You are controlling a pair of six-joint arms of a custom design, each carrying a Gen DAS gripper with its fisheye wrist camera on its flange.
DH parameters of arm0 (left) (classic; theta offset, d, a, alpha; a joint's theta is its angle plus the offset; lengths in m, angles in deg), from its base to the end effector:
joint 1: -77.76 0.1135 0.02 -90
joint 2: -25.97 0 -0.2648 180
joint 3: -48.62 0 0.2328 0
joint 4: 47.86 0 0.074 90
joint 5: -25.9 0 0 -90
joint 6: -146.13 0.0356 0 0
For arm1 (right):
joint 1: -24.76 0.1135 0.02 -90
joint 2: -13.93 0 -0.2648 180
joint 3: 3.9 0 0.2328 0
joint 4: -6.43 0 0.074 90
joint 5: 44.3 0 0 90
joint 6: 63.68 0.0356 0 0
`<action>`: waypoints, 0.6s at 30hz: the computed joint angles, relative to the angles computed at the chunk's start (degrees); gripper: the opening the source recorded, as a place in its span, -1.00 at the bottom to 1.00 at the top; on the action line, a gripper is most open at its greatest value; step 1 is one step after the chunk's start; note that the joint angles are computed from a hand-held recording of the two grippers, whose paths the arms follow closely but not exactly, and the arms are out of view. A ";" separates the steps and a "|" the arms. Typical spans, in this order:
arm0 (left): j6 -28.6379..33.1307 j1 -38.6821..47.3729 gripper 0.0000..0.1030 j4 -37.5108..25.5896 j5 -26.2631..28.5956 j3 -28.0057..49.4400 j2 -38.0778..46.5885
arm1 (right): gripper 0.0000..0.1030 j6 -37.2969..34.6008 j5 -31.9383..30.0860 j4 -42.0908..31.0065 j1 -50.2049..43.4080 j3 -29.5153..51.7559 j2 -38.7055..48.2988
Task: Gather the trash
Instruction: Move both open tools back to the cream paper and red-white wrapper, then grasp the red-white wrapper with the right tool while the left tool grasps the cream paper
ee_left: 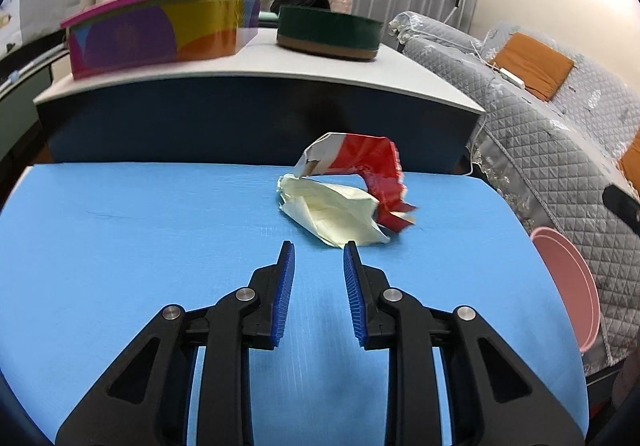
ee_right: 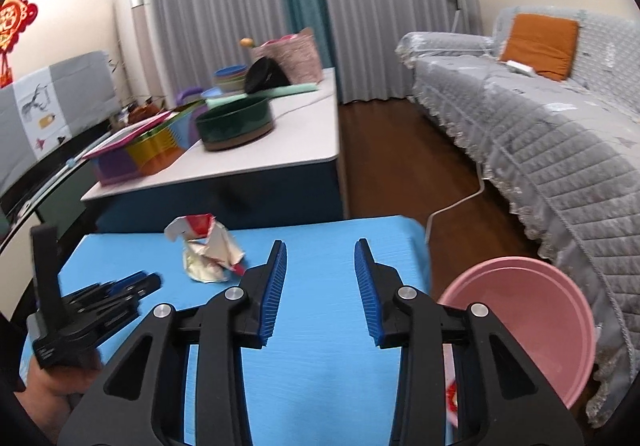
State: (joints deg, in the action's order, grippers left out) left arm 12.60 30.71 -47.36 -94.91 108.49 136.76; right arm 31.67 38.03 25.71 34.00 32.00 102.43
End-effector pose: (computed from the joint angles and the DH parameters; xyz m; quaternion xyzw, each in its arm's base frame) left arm 0.2364 -0.2272 0.0997 -0.0620 0.9095 -0.0561 0.4073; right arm 0.2418 0.0442 0.1332 -0.0615 0.8766 0.1185 0.4623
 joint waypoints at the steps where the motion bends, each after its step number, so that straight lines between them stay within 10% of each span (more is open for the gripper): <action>1: 0.45 0.96 -0.51 1.00 1.01 0.22 0.71 | -0.30 -0.06 0.39 1.22 1.27 0.59 1.92; 18: -1.05 8.41 -0.73 2.66 11.06 6.55 8.83 | -0.23 3.76 -2.08 0.91 7.89 14.23 19.10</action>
State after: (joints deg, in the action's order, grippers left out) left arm 11.54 39.12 -44.70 -83.84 115.04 145.60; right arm 35.43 35.95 26.62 41.88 46.23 121.53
